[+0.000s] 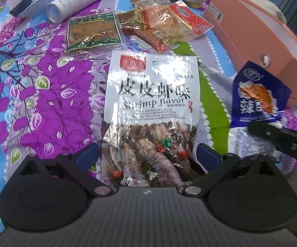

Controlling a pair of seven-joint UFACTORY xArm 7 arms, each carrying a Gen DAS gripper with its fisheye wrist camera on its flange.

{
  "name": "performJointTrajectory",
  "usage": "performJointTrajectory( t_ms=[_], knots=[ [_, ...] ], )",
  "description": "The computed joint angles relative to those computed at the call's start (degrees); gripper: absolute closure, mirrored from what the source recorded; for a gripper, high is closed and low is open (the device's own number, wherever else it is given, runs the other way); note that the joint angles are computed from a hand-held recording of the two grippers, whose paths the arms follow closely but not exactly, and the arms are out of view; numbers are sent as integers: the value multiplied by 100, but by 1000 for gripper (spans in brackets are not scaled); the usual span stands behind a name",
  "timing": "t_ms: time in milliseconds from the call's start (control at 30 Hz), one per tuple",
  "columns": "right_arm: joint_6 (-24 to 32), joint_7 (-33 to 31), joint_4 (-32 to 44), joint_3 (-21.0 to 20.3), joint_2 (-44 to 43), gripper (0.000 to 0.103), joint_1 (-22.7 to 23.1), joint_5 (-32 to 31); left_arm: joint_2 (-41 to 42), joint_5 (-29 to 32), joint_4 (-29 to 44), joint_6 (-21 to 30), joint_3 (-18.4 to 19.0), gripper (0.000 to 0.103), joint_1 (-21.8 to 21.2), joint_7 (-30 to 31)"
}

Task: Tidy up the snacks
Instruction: 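Grasp the shrimp-flavor bag with left tool while right tool lifts blue pack, then carry the shrimp-flavor bag and blue spicy pack over the pink box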

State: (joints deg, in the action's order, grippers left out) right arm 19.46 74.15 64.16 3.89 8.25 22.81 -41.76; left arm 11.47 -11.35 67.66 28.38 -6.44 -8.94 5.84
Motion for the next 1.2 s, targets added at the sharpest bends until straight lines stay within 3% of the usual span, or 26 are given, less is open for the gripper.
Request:
performJointTrajectory(
  t_ms=[367,467,533,833,1200],
  knots=[
    [-162,48,-52,-83,24,69,41,-413,289,1668,104,-332,345,1,-507,-1528],
    [-329,-232,-96,-33,20,68,-73,-127,272,1863,109,-350,378,7,-539,-1879],
    [-510,-486,-163,-17,10,69,-160,168,234,1985,99,-355,375,17,-538,-1982],
    [-573,-877,-165,-54,-58,72,-85,423,74,1793,95,-344,226,52,-417,-1912],
    [-511,-803,-190,71,-415,72,-186,182,-189,863,169,-148,72,61,-170,-1352]
  ],
)
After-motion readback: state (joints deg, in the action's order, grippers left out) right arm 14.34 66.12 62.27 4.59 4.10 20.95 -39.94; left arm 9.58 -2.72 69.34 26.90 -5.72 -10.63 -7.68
